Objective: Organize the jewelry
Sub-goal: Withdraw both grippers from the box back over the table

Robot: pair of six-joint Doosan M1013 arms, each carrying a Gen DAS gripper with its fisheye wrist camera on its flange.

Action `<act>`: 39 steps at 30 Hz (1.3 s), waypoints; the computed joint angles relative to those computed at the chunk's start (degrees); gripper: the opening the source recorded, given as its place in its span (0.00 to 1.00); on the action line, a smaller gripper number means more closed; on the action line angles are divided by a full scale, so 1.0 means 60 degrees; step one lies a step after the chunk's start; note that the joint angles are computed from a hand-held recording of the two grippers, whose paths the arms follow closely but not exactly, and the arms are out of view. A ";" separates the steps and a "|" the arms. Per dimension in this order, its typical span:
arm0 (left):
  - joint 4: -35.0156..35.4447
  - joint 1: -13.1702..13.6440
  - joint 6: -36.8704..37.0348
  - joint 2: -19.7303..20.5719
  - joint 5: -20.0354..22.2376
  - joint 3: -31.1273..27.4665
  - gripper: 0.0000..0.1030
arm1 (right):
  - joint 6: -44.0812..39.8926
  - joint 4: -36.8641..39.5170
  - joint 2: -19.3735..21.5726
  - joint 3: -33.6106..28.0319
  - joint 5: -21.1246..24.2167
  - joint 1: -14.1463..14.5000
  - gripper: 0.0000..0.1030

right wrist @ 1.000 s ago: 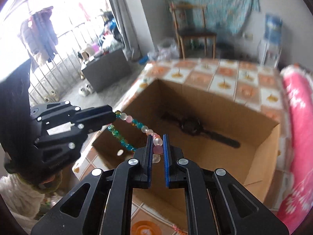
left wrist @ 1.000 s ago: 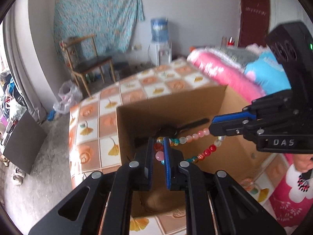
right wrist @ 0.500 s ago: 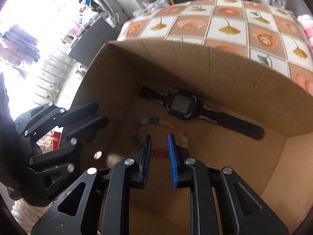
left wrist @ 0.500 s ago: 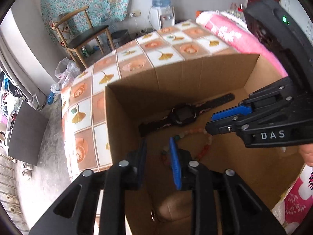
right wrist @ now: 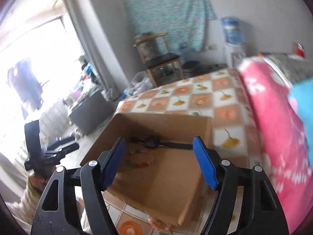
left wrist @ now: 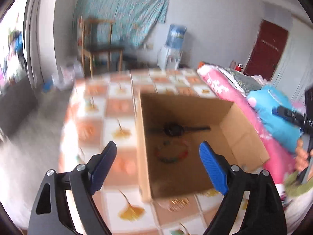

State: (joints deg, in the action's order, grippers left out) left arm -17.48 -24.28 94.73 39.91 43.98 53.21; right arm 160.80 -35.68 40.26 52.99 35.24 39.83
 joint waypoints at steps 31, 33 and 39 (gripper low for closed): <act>-0.1642 -0.0042 0.0221 -0.0594 -0.1473 0.1687 0.85 | 0.1981 -0.0314 -0.0103 0.1094 0.0145 -0.0047 0.64; -0.1471 -0.0046 0.0111 -0.0814 -0.1822 0.2127 0.88 | 0.2457 -0.0868 -0.0154 0.1273 0.0866 0.0193 0.67; 0.0035 -0.0239 -0.0818 -0.0972 -0.1270 0.2814 0.90 | 0.3658 -0.2100 -0.0273 0.1800 0.1567 0.0669 0.81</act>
